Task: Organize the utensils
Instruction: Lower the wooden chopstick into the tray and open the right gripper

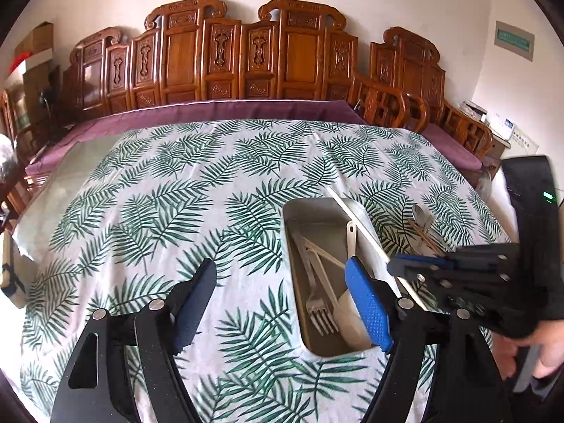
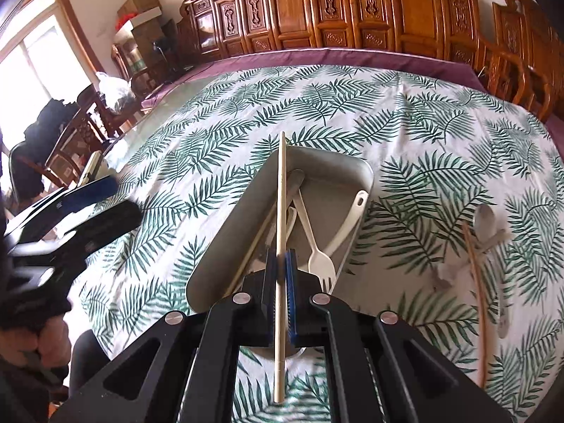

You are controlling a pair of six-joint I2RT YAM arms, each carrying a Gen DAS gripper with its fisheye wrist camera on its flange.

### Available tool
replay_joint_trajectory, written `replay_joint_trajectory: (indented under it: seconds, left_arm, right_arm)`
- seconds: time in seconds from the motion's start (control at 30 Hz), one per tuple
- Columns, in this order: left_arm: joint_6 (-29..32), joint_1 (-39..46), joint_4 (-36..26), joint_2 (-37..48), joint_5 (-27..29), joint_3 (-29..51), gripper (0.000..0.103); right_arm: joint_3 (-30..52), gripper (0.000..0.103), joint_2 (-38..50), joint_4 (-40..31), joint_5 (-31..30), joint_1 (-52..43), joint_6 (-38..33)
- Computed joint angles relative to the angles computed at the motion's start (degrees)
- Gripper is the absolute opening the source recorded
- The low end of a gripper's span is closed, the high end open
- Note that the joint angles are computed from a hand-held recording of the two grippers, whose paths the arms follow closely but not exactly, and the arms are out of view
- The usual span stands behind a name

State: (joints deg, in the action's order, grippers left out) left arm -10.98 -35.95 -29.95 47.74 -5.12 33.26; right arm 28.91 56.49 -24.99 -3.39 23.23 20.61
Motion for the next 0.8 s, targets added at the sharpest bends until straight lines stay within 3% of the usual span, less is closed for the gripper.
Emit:
replay_joint_trajectory:
  seconds: [0.2, 0.47, 0.67, 0.8]
  left_arm:
    - [3.0, 3.2, -2.8, -5.9, 1.8, -0.8, 0.092]
    - [6.0, 6.7, -4.7, -9.1, 3.0, -1.9, 0.093]
    - [6.4, 7.2, -4.8, -9.2, 3.9, -2.5, 0.093]
    - [4.8, 3.9, -4.9, -9.2, 2.1, -2.7, 0.093]
  right_arm:
    - [1.3, 0.006, 7.0, 5.0, 0.1, -0.6, 0.2]
    - [1.3, 0.007, 10.7, 7.7, 1.1, -0.1, 1.3]
    - [0.9, 0.007, 7.9, 5.9, 2.0, -0.3, 0.2]
    - [-1.4, 0.007, -0.6, 0.9, 2.8, -1.6, -1.9]
